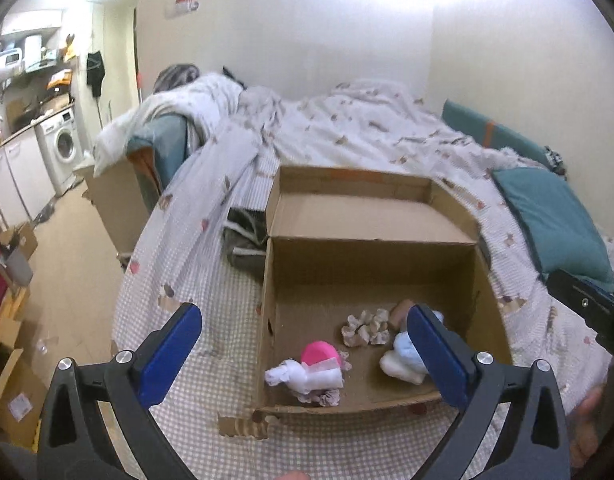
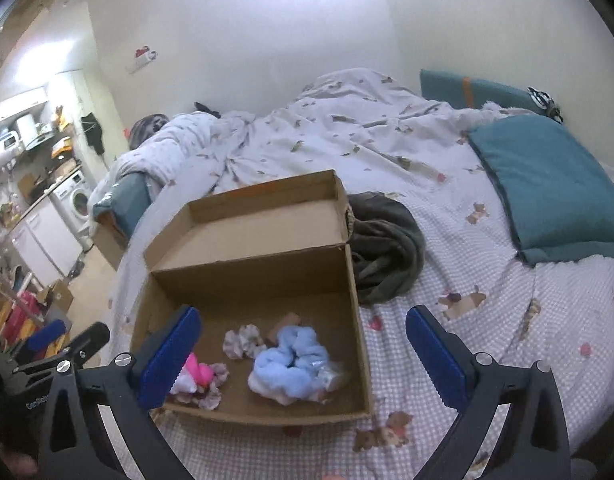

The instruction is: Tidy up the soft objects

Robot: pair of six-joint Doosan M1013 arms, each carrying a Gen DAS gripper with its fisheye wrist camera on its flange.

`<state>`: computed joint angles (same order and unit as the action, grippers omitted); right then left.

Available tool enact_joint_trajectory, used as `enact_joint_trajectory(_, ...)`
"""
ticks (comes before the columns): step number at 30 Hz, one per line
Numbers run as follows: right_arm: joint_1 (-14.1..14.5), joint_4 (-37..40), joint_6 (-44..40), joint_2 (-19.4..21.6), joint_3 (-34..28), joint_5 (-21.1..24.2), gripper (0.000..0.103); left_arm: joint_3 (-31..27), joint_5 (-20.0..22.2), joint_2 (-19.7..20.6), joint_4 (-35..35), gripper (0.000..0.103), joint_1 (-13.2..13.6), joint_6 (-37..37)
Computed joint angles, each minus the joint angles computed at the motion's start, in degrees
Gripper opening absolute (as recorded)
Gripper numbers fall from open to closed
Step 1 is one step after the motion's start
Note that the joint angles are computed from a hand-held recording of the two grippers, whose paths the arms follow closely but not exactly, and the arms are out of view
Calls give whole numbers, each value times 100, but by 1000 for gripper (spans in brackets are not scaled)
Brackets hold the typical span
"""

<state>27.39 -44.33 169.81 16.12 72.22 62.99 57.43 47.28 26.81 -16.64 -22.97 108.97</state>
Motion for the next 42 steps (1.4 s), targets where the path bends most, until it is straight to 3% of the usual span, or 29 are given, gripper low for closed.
enact_joint_trajectory(7,301,-385,320,-213,256,132,103,448,51,-317,-162,102,106,140)
enact_joint_trajectory(11,564,-851,452,-165,286,684,103,767,135,-513,-99,102,178,-54)
enact_joint_trajectory(15,669,-831,628,-224,437,485,103,1074,-98,-713,-145,102,208,39)
enact_joint_trajectory(22,617,-476,458,-167,418,365,103,1395,-640,-884,-280,102,147,398)
enact_joint_trajectory(32,537,-231,401,-147,457,290,103,1239,-388,-735,-152,102,166,-36)
enact_joint_trajectory(42,542,-202,259,-92,396,331,103,1257,-350,-751,-326,102,162,179)
